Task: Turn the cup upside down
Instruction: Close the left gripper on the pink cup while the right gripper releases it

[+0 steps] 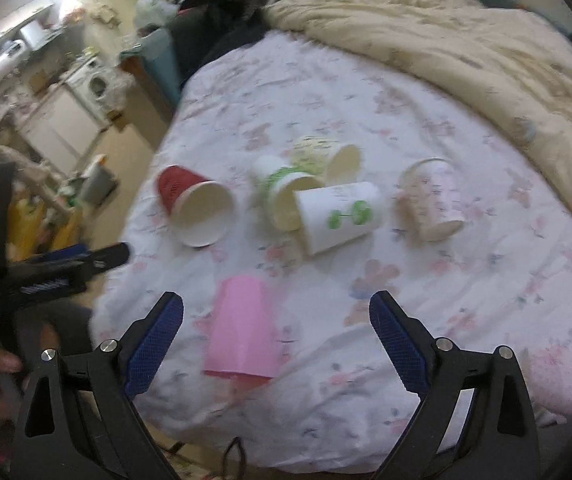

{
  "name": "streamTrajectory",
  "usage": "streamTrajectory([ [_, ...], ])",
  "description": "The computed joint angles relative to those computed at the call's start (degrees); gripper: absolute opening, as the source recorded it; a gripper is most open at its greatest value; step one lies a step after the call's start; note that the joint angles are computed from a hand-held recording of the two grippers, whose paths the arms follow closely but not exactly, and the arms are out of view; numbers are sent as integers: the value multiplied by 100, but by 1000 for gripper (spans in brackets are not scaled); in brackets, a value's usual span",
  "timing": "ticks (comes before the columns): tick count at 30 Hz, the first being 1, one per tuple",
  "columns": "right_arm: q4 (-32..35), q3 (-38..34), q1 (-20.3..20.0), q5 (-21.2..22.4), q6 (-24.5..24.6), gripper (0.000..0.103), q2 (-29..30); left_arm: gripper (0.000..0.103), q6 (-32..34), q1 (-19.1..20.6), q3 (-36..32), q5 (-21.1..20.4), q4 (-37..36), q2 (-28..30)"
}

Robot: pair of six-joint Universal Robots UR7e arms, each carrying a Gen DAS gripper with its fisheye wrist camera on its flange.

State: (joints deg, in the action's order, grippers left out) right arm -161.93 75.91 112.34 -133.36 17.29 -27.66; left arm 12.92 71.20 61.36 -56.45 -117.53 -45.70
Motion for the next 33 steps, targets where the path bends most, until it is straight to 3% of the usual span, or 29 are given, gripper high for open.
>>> streamTrajectory([
  [7, -245, 249, -129, -52, 320, 97, -40, 103, -34, -9, 2, 58, 17, 22],
  [13, -403, 274, -102, -229, 307, 97, -46, 103, 57, -52, 131, 180, -35, 4],
  [16, -611, 353, -97, -362, 404, 97, -106, 103, 134, -123, 166, -145, 166, -30],
  [18, -775, 473, -121, -393, 581, 97, -190, 103, 91, -193, 118, -142, 369, 38],
  [21, -1163, 775, -161, -331, 834, 97, -373, 102, -585, -216, -431, -249, 1375, 421],
  [25, -1242, 1002, -208, -353, 1057, 97, -532, 94, -1392, -182, -1103, -527, 2551, 918],
  [33, -1248, 1155, -217, -278, 1167, 97, -634, 85, -2112, -130, -1134, -446, 3075, 1188],
])
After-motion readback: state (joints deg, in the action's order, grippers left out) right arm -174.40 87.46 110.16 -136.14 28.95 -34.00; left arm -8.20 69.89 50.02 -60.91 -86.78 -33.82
